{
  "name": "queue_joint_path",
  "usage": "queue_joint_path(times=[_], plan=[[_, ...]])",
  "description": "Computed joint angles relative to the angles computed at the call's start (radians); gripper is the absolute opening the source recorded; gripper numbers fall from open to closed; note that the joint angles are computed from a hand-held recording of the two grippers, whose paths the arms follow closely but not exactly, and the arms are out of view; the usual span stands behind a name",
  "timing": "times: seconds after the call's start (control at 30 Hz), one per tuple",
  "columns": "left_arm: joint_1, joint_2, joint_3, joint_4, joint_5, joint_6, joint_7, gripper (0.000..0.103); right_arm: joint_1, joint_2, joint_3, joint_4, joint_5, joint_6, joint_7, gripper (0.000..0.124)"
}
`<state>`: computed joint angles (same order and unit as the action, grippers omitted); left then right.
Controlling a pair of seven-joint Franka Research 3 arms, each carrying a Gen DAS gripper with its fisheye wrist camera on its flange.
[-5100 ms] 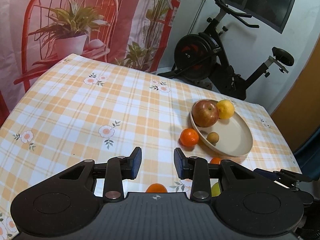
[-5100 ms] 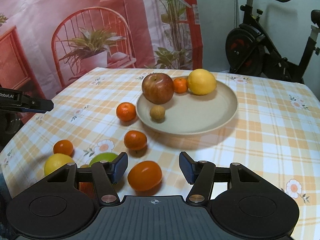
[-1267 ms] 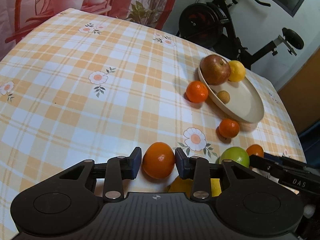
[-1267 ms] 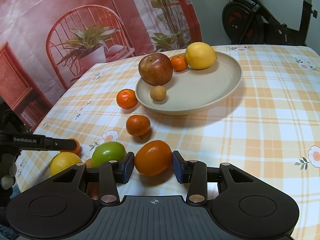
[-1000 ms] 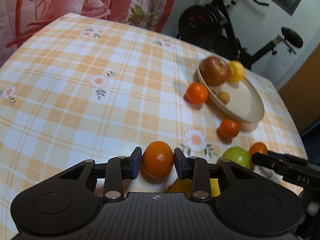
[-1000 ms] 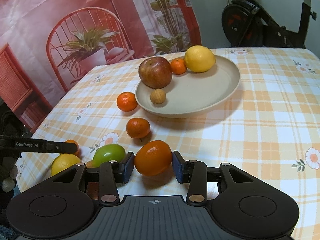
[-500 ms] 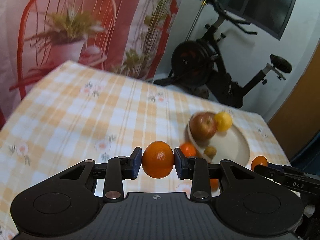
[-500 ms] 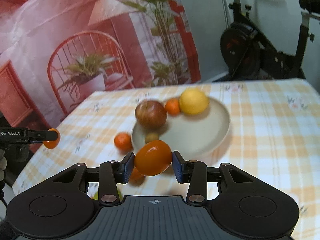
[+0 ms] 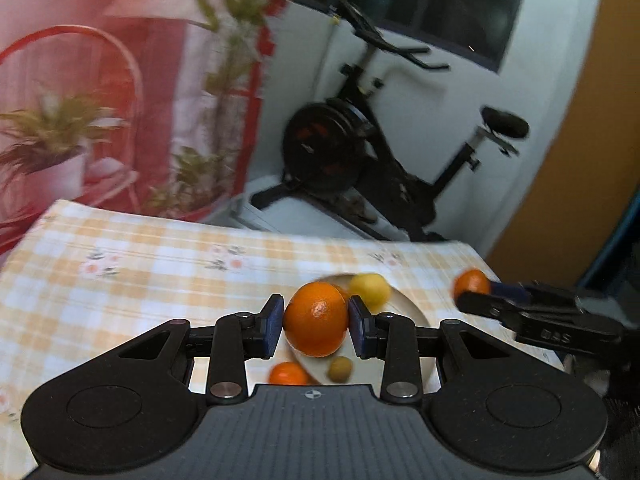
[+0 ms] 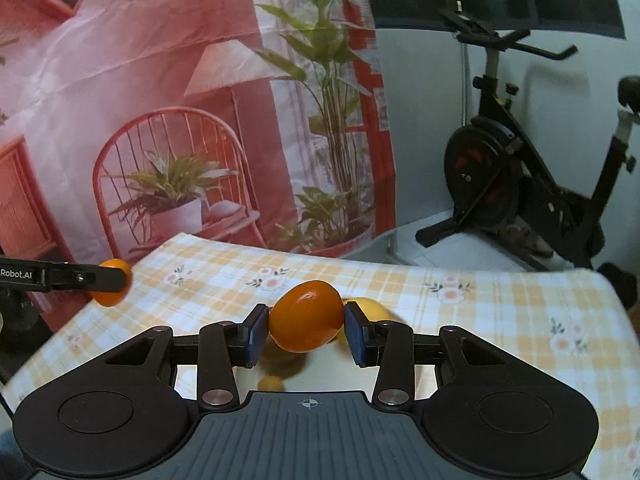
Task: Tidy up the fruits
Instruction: 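Carry both fruits over the plate and lower the oval fruit with the right tool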
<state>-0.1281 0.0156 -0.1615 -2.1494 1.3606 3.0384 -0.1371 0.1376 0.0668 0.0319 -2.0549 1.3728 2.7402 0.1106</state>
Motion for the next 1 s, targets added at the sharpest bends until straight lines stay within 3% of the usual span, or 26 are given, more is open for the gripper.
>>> queue_joint_path(times=[0.23,0.5,0.83,1.0], plan=[[-0.031,0.176,-0.022,0.078,-0.357,0.022,0.365,0.037,-0.013,0.077,0.007,0.034,-0.142,0.035,0.061,0.038],[-0.007,0.346,-0.103,0.193,-0.659,-0.031,0.744,0.037,-0.086,0.186,0.023,0.111,-0.173,-0.022,0.116,0.038],[-0.054,0.434,-0.092,0.277,-0.853,-0.117,0.968,0.037,-0.129,0.307,0.066,0.224,-0.257,-0.054,0.141,0.038],[-0.067,0.415,-0.074,0.244,-0.951,-0.106,1.032,0.037,-0.129,0.359,0.083,0.273,-0.325,-0.046,0.192,0.038]])
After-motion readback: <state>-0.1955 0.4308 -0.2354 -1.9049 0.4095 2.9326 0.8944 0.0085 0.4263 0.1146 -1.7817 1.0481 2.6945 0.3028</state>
